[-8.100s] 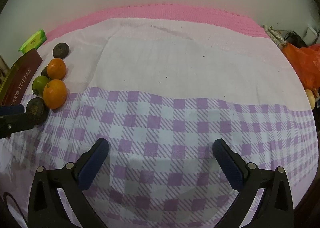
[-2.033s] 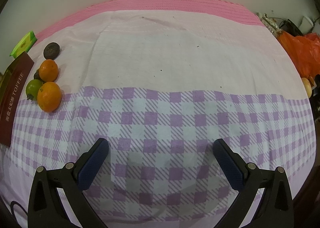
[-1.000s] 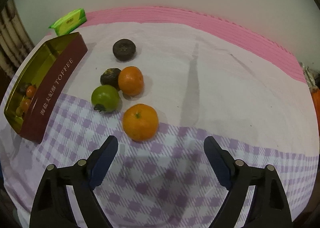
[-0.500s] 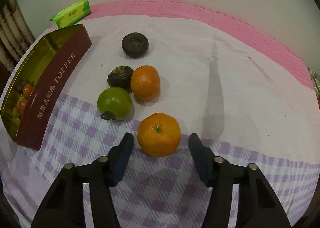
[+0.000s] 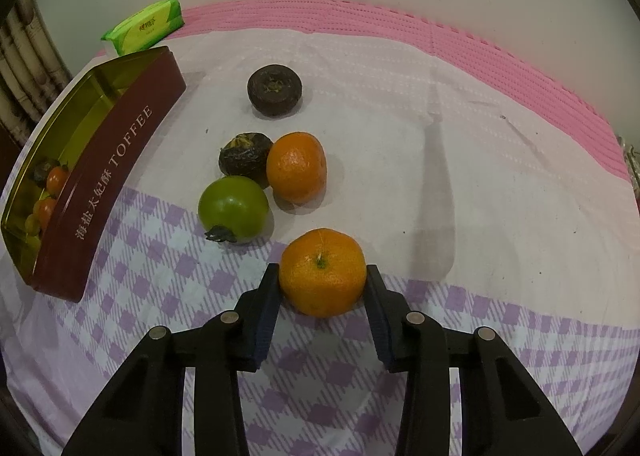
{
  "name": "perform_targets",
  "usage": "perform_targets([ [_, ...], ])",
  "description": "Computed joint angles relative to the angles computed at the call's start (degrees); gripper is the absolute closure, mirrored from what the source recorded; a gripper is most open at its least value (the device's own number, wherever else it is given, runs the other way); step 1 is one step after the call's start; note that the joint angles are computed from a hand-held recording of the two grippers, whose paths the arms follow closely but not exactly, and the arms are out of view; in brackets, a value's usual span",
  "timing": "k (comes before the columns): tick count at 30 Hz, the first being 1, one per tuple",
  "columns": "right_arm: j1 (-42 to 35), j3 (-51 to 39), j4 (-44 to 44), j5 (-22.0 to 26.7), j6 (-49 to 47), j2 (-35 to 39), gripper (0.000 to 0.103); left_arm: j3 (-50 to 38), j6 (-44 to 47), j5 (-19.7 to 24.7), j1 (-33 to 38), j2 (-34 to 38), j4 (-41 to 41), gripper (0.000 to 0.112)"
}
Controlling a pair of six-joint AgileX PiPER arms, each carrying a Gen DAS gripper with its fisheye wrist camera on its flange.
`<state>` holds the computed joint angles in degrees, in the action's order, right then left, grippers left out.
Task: Organize fruits
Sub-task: 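Carry the orange into the gold tin and open the right tool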
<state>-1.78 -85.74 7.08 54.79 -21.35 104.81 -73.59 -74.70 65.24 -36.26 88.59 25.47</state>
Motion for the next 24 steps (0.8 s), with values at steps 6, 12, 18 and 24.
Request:
perform_targets([
  [6,-0.4,2.9,1.0,0.3,-2.1,-3.5,0.062,0.5,-1.1,0.0,0.1,-0.6,0.3,0.014],
  [12,1.8,-0.6,4.3,4.0,-3.3,-5.9,0.062,1.6,-2.9,-0.7,0.6,-2.1,0.7,0.013],
  [18,10.5,0.4,6.7,4.1,-1.5,-9.7,0.062,2.1,-4.3,-0.8,1.3,-2.9,0.9,0.013],
  [24,20.9,-0.1,5.5,4.8,3.5,-10.9,0.062,3.7,-6.3,-1.2,2.5,-4.2,0.9,0.013],
])
